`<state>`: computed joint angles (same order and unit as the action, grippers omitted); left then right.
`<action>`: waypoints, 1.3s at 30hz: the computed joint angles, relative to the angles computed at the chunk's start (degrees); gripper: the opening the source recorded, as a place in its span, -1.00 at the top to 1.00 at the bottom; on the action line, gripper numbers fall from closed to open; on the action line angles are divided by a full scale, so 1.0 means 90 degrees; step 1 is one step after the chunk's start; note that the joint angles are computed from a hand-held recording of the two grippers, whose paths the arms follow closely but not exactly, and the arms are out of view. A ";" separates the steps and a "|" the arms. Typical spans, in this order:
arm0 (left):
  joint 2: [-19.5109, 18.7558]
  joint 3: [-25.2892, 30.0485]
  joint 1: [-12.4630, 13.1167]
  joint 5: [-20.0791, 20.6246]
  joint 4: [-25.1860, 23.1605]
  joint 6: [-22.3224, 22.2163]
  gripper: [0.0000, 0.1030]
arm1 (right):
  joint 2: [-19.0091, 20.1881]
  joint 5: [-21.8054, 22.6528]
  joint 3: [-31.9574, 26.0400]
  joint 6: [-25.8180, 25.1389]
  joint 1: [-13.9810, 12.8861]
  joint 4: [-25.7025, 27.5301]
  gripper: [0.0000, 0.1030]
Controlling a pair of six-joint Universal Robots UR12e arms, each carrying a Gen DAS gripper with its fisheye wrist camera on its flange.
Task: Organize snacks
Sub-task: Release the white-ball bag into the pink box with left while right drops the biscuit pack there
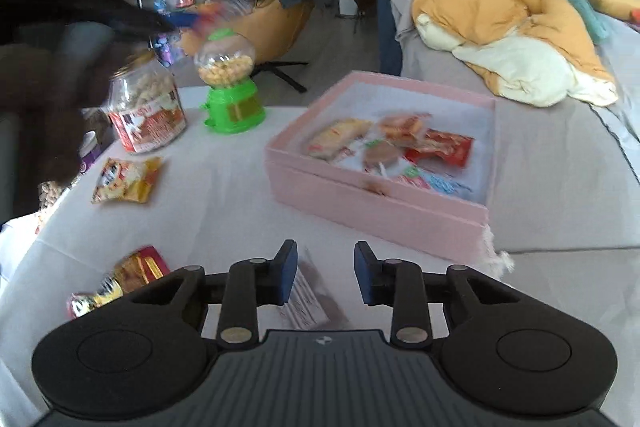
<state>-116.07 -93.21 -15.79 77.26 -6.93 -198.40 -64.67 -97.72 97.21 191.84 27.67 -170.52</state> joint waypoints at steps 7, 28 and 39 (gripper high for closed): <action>0.0082 -0.0429 0.0068 -0.0710 0.0411 0.0748 -0.12 | 0.0074 -0.0139 0.0068 -0.0380 0.0008 0.0284 -0.22; 0.0052 -0.0945 0.0293 -0.1069 0.1789 -0.0623 -0.06 | 0.0547 0.0165 -0.0571 -0.0656 0.0088 0.0919 0.29; 0.0977 -0.2350 -0.0307 0.1535 0.1468 -0.1199 -0.03 | 0.0223 0.0328 -0.0650 -0.0254 -0.0111 0.0258 0.31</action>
